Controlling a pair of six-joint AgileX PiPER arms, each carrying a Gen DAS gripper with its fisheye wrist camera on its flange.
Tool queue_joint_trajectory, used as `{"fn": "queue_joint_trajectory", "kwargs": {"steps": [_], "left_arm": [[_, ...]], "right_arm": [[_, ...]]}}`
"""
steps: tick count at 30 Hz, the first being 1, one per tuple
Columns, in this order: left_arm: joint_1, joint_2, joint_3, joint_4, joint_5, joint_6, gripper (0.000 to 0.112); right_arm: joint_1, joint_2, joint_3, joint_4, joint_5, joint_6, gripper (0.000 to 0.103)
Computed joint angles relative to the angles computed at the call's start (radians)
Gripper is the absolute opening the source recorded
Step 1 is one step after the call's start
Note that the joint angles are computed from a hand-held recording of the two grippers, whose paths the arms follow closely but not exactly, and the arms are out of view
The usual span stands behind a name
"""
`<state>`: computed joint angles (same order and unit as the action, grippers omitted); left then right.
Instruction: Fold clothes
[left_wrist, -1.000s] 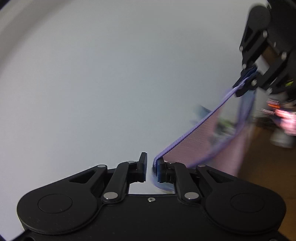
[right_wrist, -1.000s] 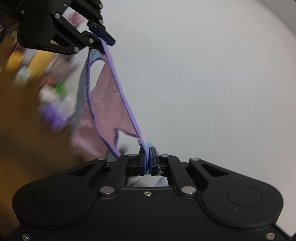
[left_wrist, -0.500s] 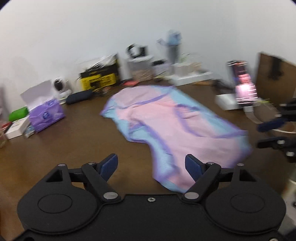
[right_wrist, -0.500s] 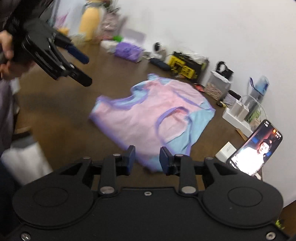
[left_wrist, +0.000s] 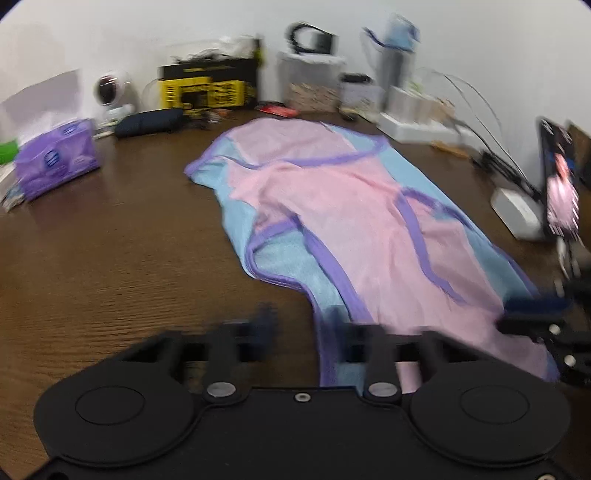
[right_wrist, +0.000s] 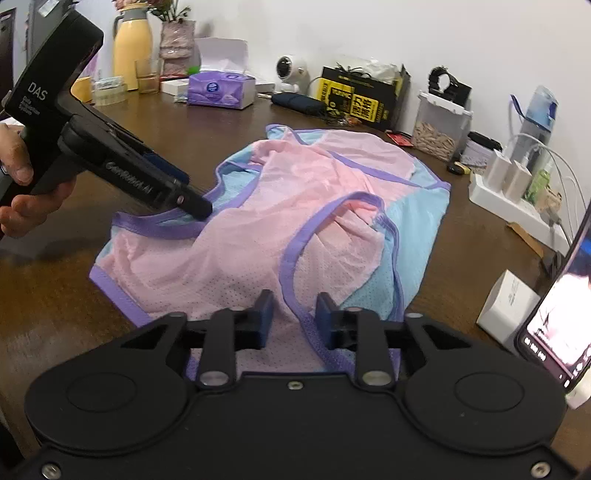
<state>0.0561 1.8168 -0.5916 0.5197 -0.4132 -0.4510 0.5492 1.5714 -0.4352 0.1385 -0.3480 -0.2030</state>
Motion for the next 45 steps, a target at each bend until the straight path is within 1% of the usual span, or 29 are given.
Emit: {"fn": "queue_joint_trajectory", "kwargs": {"steps": [1, 3, 5, 7, 8, 9, 10, 11, 12, 14, 15, 16, 18, 19, 21, 22, 23, 25, 27, 28, 29, 30, 31, 32, 33, 36, 39, 42, 45], "left_arm": [[0.004, 0.000, 0.008, -0.013, -0.007, 0.002, 0.004], [-0.001, 0.001, 0.040, -0.119, -0.039, 0.088, 0.003], [0.009, -0.019, 0.073, -0.165, -0.042, 0.132, 0.002], [0.053, -0.045, 0.128, -0.114, -0.082, 0.102, 0.002], [0.068, -0.056, 0.150, -0.122, -0.094, 0.112, 0.002], [0.079, -0.065, 0.171, -0.143, -0.103, 0.132, 0.002], [0.085, -0.069, 0.190, -0.189, -0.116, 0.177, 0.002], [0.090, -0.071, 0.209, -0.241, -0.133, 0.228, 0.002], [0.100, -0.076, 0.214, -0.268, -0.131, 0.252, 0.002], [0.132, -0.088, 0.212, -0.248, -0.113, 0.228, 0.002], [0.154, -0.099, 0.205, -0.194, -0.095, 0.177, 0.002], [0.168, -0.112, 0.204, -0.138, -0.095, 0.129, 0.003], [0.187, -0.137, 0.198, -0.027, -0.098, 0.046, 0.004], [0.188, -0.141, 0.193, 0.008, -0.096, 0.026, 0.006], [0.153, -0.136, 0.161, 0.030, -0.063, 0.018, 0.018], [0.139, -0.131, 0.151, 0.012, -0.050, 0.035, 0.034], [0.106, -0.121, 0.135, -0.046, -0.028, 0.083, 0.043], [0.069, -0.105, 0.122, -0.117, -0.015, 0.139, 0.044], [0.051, -0.087, 0.115, -0.151, -0.015, 0.164, 0.043], [0.043, -0.078, 0.111, -0.168, -0.015, 0.175, 0.037], [0.034, -0.069, 0.107, -0.184, -0.016, 0.187, 0.022], [0.023, -0.063, 0.112, -0.234, -0.027, 0.232, 0.014], [0.027, -0.057, 0.120, -0.246, -0.049, 0.247, 0.010], [0.033, -0.050, 0.123, -0.256, -0.063, 0.249, 0.006], [0.037, -0.042, 0.124, -0.287, -0.074, 0.264, 0.004], [0.050, -0.034, 0.139, -0.386, -0.106, 0.341, 0.003], [0.091, -0.047, 0.159, -0.322, -0.116, 0.284, 0.003], [0.096, -0.057, 0.189, -0.315, -0.143, 0.289, 0.003], [0.085, -0.069, 0.204, -0.322, -0.148, 0.292, 0.003]], "right_arm": [[0.010, -0.002, 0.009, 0.034, -0.015, -0.014, 0.002], [0.032, -0.012, 0.033, 0.110, -0.044, -0.039, 0.002], [0.046, -0.046, 0.059, 0.131, -0.036, -0.008, 0.002], [0.080, -0.082, 0.084, 0.164, -0.019, -0.022, 0.002], [0.100, -0.098, 0.093, 0.201, -0.014, -0.047, 0.003], [0.117, -0.096, 0.091, 0.279, -0.039, -0.112, 0.005], [0.136, -0.094, 0.087, 0.355, -0.065, -0.175, 0.013], [0.151, -0.089, 0.083, 0.416, -0.092, -0.226, 0.016], [0.147, -0.072, 0.069, 0.448, -0.107, -0.257, 0.016], [0.118, 0.004, 0.003, 0.528, -0.131, -0.337, 0.016], [0.112, 0.026, -0.015, 0.553, -0.139, -0.360, 0.016], [0.104, 0.067, -0.049, 0.604, -0.151, -0.407, 0.016], [0.089, 0.091, -0.070, 0.620, -0.149, -0.426, 0.016], [0.075, 0.094, -0.072, 0.595, -0.142, -0.406, 0.018], [0.052, 0.103, -0.077, 0.568, -0.133, -0.385, 0.022], [0.050, 0.106, -0.075, 0.561, -0.138, -0.376, 0.024], [0.049, 0.109, -0.075, 0.560, -0.139, -0.371, 0.025], [0.029, 0.120, -0.077, 0.518, -0.126, -0.322, 0.025], [0.025, 0.127, -0.079, 0.506, -0.117, -0.304, 0.025], [0.019, 0.128, -0.076, 0.476, -0.113, -0.275, 0.024], [0.017, 0.129, -0.077, 0.462, -0.109, -0.263, 0.024], [0.016, 0.133, -0.080, 0.430, -0.104, -0.232, 0.023], [0.019, 0.136, -0.082, 0.427, -0.107, -0.226, 0.013], [0.023, 0.140, -0.085, 0.424, -0.109, -0.220, 0.008], [0.027, 0.143, -0.088, 0.421, -0.111, -0.213, 0.005], [0.037, 0.145, -0.092, 0.416, -0.119, -0.194, 0.005], [0.043, 0.139, -0.091, 0.435, -0.120, -0.195, 0.005], [0.034, 0.143, -0.083, 0.449, -0.114, -0.170, 0.005], [0.052, 0.130, -0.076, 0.522, -0.117, -0.180, 0.005]]}}
